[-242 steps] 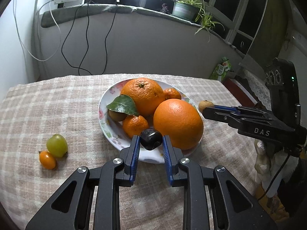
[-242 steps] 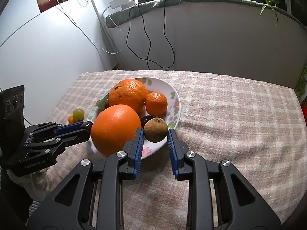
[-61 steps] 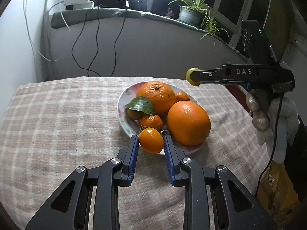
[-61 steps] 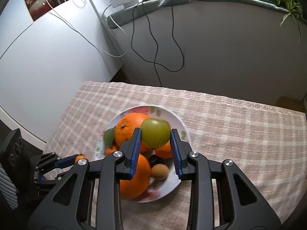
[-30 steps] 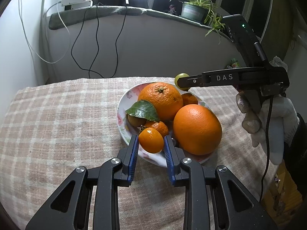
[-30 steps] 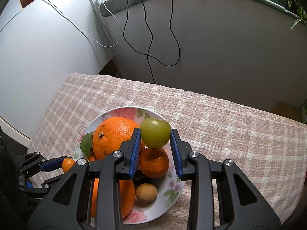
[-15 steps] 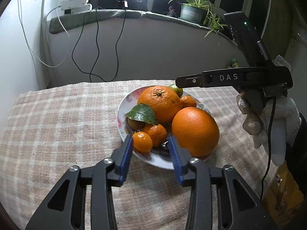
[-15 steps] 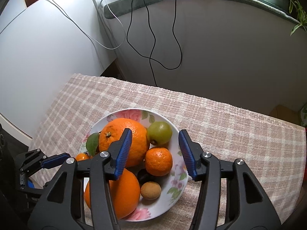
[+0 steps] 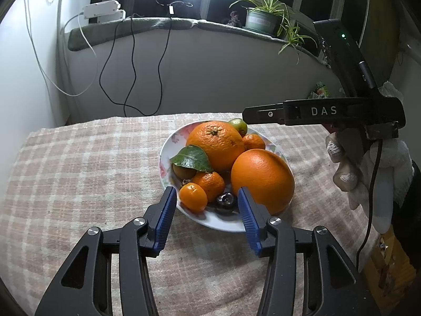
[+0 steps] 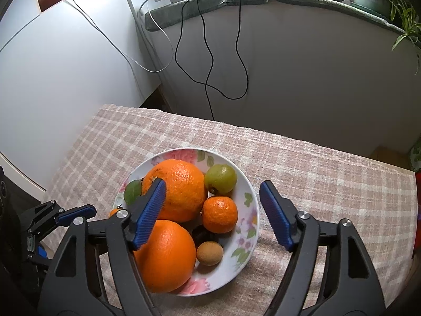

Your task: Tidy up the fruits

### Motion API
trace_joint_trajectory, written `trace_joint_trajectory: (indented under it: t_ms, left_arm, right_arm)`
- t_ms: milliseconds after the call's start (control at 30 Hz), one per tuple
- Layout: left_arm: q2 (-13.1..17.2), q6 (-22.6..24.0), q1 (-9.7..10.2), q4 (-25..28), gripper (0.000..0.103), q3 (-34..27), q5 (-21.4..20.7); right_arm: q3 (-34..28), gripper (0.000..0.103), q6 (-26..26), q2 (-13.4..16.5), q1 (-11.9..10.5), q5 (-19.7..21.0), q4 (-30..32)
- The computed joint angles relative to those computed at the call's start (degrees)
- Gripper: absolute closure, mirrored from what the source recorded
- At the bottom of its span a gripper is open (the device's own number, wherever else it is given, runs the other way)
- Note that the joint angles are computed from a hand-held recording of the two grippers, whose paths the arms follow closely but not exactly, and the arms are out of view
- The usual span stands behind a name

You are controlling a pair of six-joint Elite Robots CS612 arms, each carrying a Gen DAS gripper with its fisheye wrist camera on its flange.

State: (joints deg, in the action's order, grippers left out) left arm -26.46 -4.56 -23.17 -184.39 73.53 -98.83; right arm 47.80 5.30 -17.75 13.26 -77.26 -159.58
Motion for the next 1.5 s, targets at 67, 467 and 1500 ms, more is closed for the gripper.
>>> trace_joint_trajectory:
  t_ms: [67, 467, 1500]
  left_arm:
    - [-0.1, 0.0, -0.07, -0.3, 0.050, 0.2, 0.3]
    - [-1.7, -1.7, -0.76, -2.7, 0.028, 3.1, 3.6]
    - [-7.4, -4.9, -3.23, -15.6, 0.017, 15.0, 13.1]
  right_arm:
    - [0.8, 0.025, 0.3, -0.4, 0.0, 0.0, -0.9]
    - [9.8, 0.016, 0.1, -4.2, 0.3, -1.8, -10.8]
    - [30.4, 0.000, 3.6, -12.3, 2.5, -10.9, -34.7]
